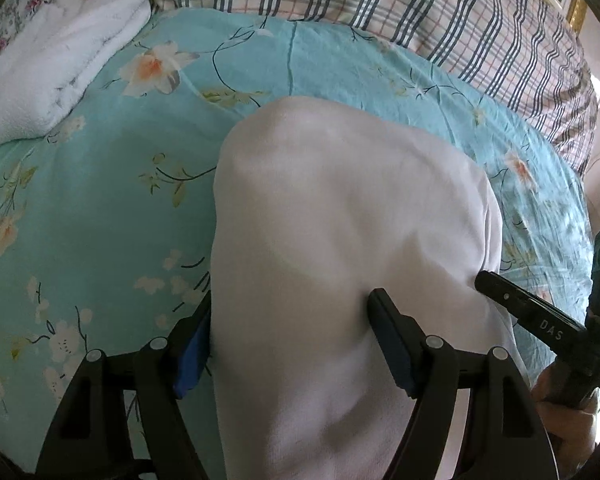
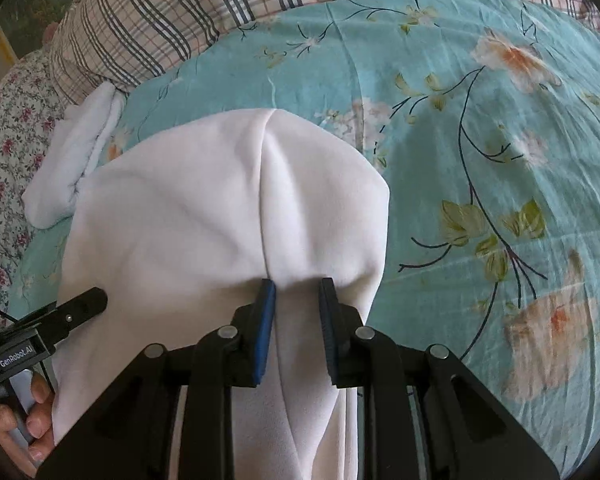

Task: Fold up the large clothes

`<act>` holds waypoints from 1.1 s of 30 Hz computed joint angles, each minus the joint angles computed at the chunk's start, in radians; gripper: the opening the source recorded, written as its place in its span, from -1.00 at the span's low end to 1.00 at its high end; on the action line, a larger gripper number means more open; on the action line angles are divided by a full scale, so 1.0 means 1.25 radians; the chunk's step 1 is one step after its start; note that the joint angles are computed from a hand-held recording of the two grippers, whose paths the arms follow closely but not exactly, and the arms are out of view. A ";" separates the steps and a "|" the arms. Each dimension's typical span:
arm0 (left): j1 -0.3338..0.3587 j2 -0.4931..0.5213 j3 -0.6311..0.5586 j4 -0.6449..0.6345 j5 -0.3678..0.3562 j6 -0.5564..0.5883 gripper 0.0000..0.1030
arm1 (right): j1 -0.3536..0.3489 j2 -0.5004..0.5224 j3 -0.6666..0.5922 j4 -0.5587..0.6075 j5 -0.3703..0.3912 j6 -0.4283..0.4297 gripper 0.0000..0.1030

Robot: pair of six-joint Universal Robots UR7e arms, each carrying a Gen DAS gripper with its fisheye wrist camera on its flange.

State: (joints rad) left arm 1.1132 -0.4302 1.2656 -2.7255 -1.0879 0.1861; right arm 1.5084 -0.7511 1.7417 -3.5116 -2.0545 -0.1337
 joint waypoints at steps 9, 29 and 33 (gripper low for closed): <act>-0.007 -0.053 0.065 -0.005 -0.001 0.009 0.45 | 0.007 -0.033 0.038 0.011 0.008 0.043 -0.52; -0.023 -0.163 0.312 -0.162 0.058 0.090 0.45 | 0.033 -0.045 0.217 -0.094 0.027 -0.003 -0.57; -0.020 -0.158 0.307 -0.168 0.056 0.095 0.47 | 0.029 -0.046 0.228 -0.111 0.036 0.003 -0.57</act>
